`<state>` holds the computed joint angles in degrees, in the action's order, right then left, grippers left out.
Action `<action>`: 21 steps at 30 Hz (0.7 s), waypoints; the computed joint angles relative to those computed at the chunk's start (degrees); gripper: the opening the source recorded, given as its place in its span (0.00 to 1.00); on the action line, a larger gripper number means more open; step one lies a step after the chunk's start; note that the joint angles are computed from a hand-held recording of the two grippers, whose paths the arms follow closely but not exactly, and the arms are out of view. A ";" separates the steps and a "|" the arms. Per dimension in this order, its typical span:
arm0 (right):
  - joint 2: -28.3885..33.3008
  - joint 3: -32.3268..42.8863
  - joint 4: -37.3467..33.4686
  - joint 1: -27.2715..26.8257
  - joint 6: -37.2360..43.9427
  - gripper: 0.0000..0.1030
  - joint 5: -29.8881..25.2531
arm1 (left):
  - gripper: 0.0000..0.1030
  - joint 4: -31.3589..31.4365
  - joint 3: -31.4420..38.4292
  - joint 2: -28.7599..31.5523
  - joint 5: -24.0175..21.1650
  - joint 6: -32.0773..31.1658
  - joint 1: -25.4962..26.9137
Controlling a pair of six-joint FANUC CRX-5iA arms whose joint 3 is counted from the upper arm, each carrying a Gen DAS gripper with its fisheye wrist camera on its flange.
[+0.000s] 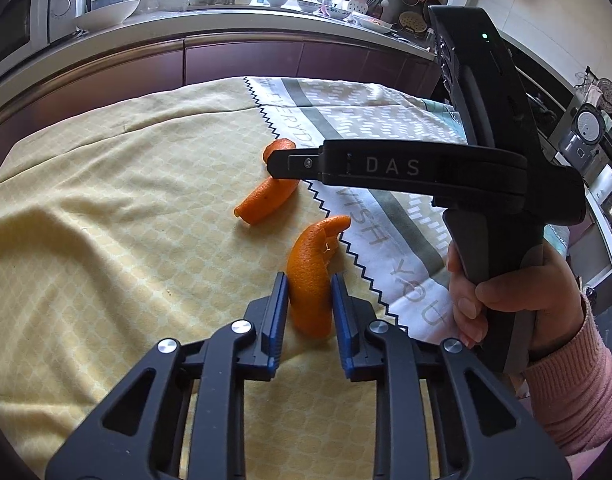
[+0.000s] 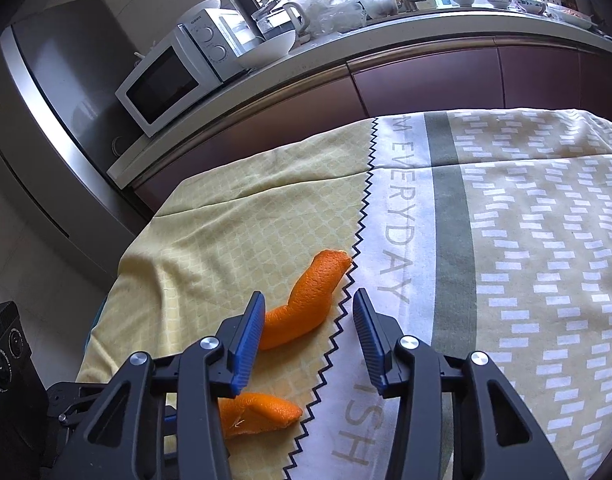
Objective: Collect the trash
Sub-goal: 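Grasp an orange peel with the left tool while the right tool grasps another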
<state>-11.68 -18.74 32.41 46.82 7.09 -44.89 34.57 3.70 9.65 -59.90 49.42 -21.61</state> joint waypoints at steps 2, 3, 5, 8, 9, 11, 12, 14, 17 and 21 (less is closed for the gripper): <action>0.38 0.47 -0.21 -0.02 0.58 0.42 -0.26 | 0.22 0.10 -0.04 -0.04 -0.09 -0.10 0.04; 0.43 0.45 -0.10 -0.03 0.40 0.42 -0.21 | 0.22 -0.10 0.06 -0.02 -0.18 0.00 0.04; 0.35 0.39 -0.30 -0.12 0.37 0.42 0.09 | 0.23 0.09 0.19 0.09 -0.81 -0.19 0.16; 0.17 0.26 -0.48 -0.19 0.46 0.42 0.85 | 0.24 -0.28 0.45 0.33 -1.24 0.00 0.15; 0.37 0.48 -0.64 -0.17 0.67 0.42 0.84 | 0.24 -0.43 0.57 0.46 -1.26 0.16 0.10; 0.75 0.82 -1.28 -0.27 1.22 0.42 0.87 | 0.24 -0.53 0.68 0.54 -1.22 0.41 0.05; 0.81 0.76 -1.20 -0.29 1.16 0.42 0.89 | 0.23 -0.57 0.69 0.55 -1.22 0.48 0.05; 0.65 0.61 -1.13 -0.24 1.16 0.38 1.04 | 0.21 -0.75 0.63 0.49 -1.13 0.79 0.08; 0.19 0.10 -1.34 -0.38 0.84 0.34 1.72 | 0.20 -0.83 0.38 0.25 -0.75 0.99 0.15; -1.05 -1.30 -1.05 -0.53 -0.61 0.19 3.06 | 0.18 -0.50 -0.21 -0.23 -0.30 1.17 0.47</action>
<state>-12.73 -20.05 31.36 46.29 6.48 -41.83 34.07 3.48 9.42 -60.19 50.58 -21.14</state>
